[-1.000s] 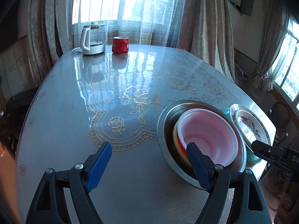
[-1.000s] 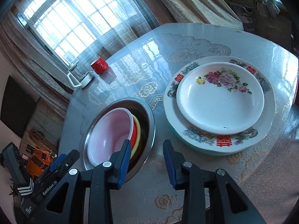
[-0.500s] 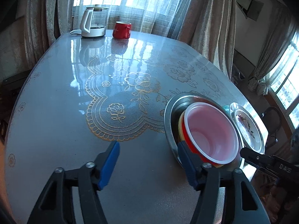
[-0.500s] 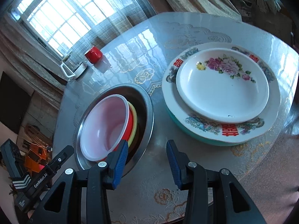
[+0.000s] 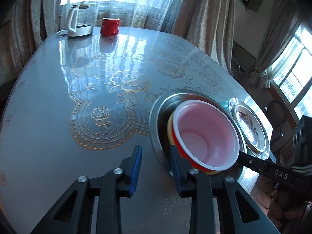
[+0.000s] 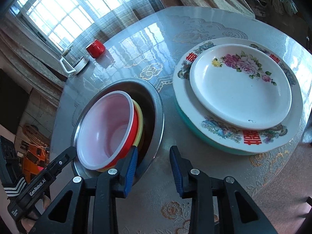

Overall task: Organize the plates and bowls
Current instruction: 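Grasp the steel bowl rim with the right gripper, then lift the nested bowls with the right gripper and carry them over the plate stack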

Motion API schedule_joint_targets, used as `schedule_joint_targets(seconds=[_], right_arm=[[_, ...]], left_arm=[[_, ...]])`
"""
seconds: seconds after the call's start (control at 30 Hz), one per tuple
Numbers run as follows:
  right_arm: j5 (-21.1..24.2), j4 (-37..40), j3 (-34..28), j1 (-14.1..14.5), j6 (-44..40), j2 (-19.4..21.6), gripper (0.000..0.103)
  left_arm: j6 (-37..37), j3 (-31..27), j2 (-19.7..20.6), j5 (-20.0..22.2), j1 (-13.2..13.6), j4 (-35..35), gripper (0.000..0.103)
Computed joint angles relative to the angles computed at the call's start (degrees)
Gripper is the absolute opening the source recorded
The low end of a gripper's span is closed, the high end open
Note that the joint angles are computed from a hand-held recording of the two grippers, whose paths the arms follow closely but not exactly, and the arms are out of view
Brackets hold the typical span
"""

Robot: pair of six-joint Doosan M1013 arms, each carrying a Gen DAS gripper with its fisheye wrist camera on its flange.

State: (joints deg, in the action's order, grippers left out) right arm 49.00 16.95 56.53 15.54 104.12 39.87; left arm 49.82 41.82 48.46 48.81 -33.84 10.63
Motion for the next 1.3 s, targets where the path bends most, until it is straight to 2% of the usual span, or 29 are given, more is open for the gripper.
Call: schedule_joint_targets(seconds=[0.1, 0.27, 0.4, 0.6, 0.7, 0.8, 0.87, 1.3], right_arm=[[0.32, 0.3, -0.49, -0.04, -0.3, 0.37, 0.03], [1.61, 1.61, -2.06, -0.17, -0.92, 1.38, 0.023], [2.31, 2.3, -2.9, -0.3, -0.79, 2.06, 0.023], [2.54, 4.34, -3.26, -0.45, -1.81, 2.63, 0.018], [2.45, 4.74, -3.03, -0.52, -2.1, 2.55, 0.018], [2.66, 5.75, -3.14, -0.76, -2.42, 2.68, 0.018], [2.63, 5.33, -3.28, -0.67, -2.31, 2.74, 0.018], [1.11, 6.26, -1.8, -0.78, -2.87, 2.14, 0.018]], left_arm=[[2.68, -1.87, 0.92, 1.57, 0.08, -1.7, 0.021], [6.54, -4.9, 2.32, 4.92, 0.28, -3.25, 0.022], [8.36, -5.47, 2.56, 5.62, 0.54, -4.86, 0.022], [8.89, -6.45, 3.0, 6.9, 0.25, -3.61, 0.023], [9.27, -7.87, 3.52, 9.04, 0.43, -4.9, 0.023], [10.99, -10.1, 4.5, 12.0, 1.05, -9.29, 0.024], [10.93, -10.9, 4.91, 12.93, 0.97, -9.21, 0.025], [3.68, -5.23, 2.78, 6.03, -0.56, -1.07, 0.025]])
